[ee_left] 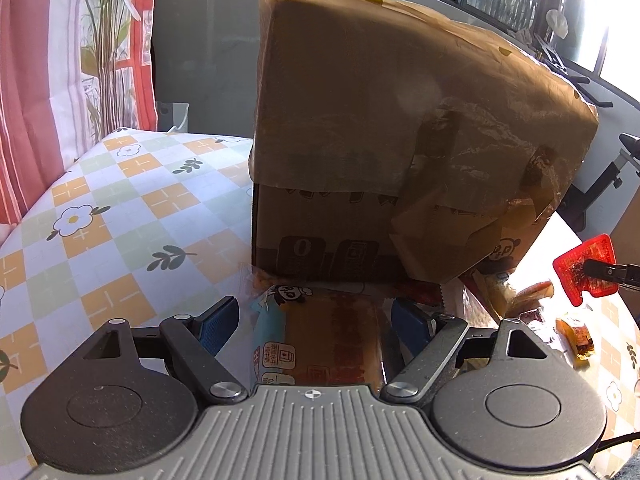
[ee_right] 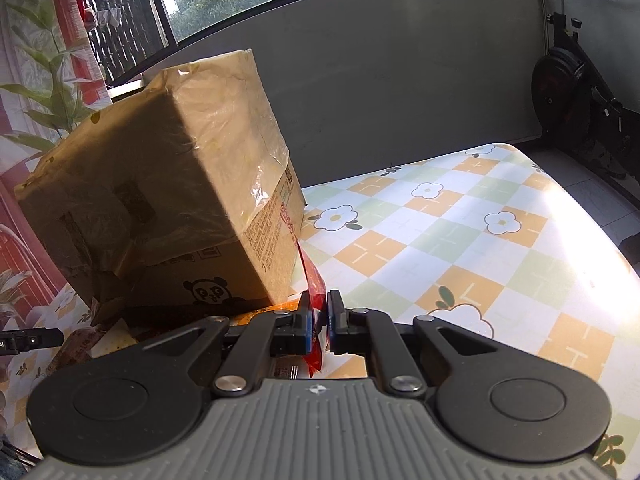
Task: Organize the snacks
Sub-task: 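Close the right tool on the red candy pack while the left tool grasps a small snack pack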
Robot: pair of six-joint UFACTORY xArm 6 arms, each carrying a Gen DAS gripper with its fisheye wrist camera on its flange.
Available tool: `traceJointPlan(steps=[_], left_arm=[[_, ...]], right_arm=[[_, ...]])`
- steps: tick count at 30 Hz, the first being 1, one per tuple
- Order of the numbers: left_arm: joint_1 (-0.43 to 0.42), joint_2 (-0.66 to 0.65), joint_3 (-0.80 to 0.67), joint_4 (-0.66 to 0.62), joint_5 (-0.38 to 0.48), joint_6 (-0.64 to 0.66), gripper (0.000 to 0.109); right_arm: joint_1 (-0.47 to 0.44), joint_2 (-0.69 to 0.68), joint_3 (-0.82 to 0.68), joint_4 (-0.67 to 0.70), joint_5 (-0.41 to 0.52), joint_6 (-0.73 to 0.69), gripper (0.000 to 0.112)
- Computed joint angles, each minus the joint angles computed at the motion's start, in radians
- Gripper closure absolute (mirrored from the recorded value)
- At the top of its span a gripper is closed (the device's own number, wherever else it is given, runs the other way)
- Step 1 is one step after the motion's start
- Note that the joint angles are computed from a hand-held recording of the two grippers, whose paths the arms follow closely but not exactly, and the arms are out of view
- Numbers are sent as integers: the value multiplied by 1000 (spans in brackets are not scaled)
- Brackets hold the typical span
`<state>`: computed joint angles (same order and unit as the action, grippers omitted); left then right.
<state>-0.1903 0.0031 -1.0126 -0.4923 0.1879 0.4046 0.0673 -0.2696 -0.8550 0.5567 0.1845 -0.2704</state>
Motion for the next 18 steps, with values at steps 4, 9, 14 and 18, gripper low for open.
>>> traceJointPlan(steps=[4, 9, 14, 18], left_arm=[[0, 0, 4, -6, -12, 0, 23], [11, 11, 5, 51, -56, -71, 24], [29, 88, -105, -116, -13, 28, 57], [38, 164, -196, -74, 27, -9, 77]], right_arm=[[26, -9, 3, 39, 0, -15, 105], [44, -7, -4, 79, 14, -42, 105], [52, -8, 0, 60, 10, -26, 105], [54, -8, 0, 69, 11, -31, 105]])
